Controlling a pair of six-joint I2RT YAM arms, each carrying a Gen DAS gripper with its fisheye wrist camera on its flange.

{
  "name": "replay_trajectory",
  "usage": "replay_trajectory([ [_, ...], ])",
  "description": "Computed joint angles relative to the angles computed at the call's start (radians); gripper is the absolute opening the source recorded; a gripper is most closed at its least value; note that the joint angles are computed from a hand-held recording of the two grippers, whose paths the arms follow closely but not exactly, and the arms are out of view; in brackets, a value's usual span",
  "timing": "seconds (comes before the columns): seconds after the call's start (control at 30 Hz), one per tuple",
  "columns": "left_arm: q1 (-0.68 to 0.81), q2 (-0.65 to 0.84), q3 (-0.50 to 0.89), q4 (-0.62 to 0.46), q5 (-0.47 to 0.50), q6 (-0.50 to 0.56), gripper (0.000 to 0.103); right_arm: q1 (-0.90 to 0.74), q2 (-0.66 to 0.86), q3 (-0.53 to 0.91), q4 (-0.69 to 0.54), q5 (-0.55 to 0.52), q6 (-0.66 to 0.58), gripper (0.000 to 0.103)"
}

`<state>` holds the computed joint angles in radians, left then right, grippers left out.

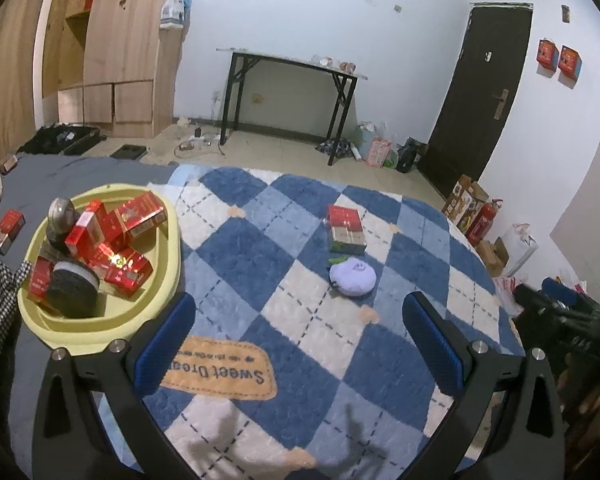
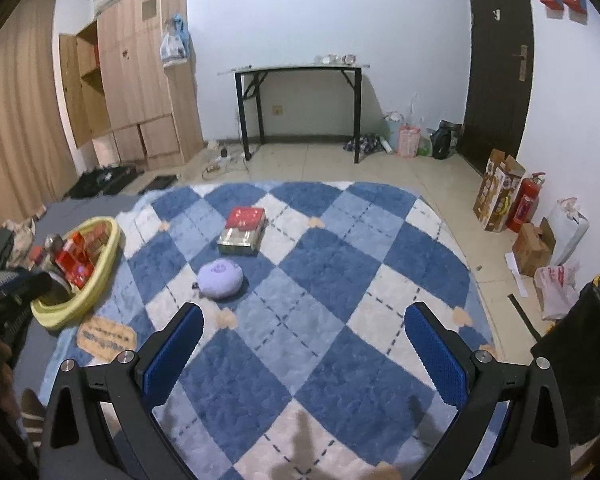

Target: Organize rigid objects

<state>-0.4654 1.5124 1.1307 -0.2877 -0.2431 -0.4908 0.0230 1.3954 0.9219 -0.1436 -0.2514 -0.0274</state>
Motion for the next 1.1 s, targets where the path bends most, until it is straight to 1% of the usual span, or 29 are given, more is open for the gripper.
replay_trajectory([
  [0.07,0.005,-0.005,-0.009,0.026,0.018,-0.009,0.103,0.000,-0.015,-0.016,0.015,0.008,0.006,0.103],
  [0.17,-0.005,-0.001,-0.015,0.054,0.011,0.018,0.103,0.006,-0.016,-0.027,0.017,0.014,0.005,0.103],
  [0.23,-0.007,0.008,-0.012,0.055,0.026,0.028,0.103,0.013,-0.009,-0.021,0.013,0.026,0.005,0.103],
  [0.37,-0.014,0.014,-0.012,0.059,0.025,0.030,0.103,0.040,0.031,0.022,-0.031,0.078,-0.002,0.103],
  [0.5,-0.007,0.008,-0.017,0.064,0.031,0.011,0.103,0.032,0.043,0.046,-0.040,0.052,-0.001,0.103],
  [0.63,0.000,0.008,-0.012,0.058,0.010,-0.002,0.103,0.021,0.041,0.041,-0.027,0.058,0.016,0.103],
  [0.87,0.022,0.004,-0.023,0.052,0.018,-0.031,0.103,0.013,0.050,0.043,-0.032,0.050,0.029,0.103],
  [1.1,0.022,0.006,-0.022,0.050,0.016,-0.035,0.103,0.006,0.057,0.051,-0.037,0.040,0.027,0.103],
])
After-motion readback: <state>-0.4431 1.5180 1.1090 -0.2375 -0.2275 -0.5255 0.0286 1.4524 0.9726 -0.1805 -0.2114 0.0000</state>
